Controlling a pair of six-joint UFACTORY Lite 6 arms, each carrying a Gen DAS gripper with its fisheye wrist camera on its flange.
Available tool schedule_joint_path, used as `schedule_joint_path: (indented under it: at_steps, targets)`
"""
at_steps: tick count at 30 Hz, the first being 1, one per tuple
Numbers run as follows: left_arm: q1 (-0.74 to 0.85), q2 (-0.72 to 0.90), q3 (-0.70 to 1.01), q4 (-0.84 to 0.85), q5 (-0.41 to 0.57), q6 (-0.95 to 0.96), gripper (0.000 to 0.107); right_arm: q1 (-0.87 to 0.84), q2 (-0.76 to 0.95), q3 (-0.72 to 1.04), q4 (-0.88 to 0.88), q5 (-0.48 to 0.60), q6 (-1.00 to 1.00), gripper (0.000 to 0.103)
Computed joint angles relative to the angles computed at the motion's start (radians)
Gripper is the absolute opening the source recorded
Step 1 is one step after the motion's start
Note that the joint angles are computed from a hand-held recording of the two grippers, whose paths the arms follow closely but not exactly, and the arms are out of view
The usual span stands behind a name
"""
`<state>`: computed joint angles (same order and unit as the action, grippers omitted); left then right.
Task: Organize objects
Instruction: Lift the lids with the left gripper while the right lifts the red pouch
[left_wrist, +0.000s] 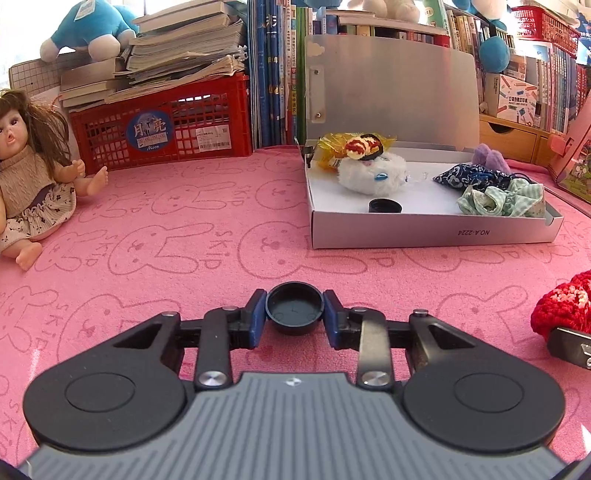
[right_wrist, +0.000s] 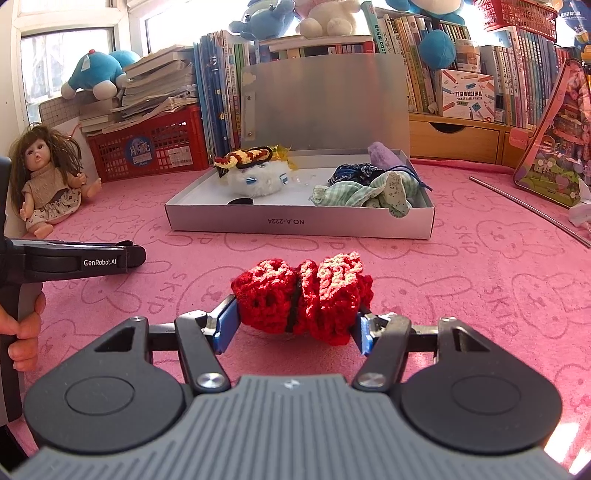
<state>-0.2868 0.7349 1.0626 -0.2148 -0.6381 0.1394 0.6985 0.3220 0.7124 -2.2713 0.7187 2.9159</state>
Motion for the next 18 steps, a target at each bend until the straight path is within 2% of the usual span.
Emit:
schedule_joint_path:
  at_steps: [6,11,13,15,18]
  targets:
    - [-0.026,-0.082,-0.102,0.037,-0.027,-0.018,0.038,0.007,-0.021,-0.016,0.024,0.005,-0.012,0.065]
    - [-0.054,-0.084,-0.128,-0.015,-0.105,0.063,0.038,0.019,-0.028,-0.017,0.049,0.007,-0.035,0.065]
    - [-0.037,-0.046,-0.06,-0.039,-0.053,0.071,0.038,0.025,-0.032,-0.02,0.059,0.012,-0.042,0.065]
    - [-0.006,-0.04,-0.032,0.018,-0.005,-0.01,0.038,0.027,-0.034,-0.023,0.064,0.015,-0.045,0.065]
    - [-0.001,-0.052,-0.069,0.064,-0.046,-0.013,0.038,0.018,-0.029,-0.021,0.052,0.008,-0.036,0.065]
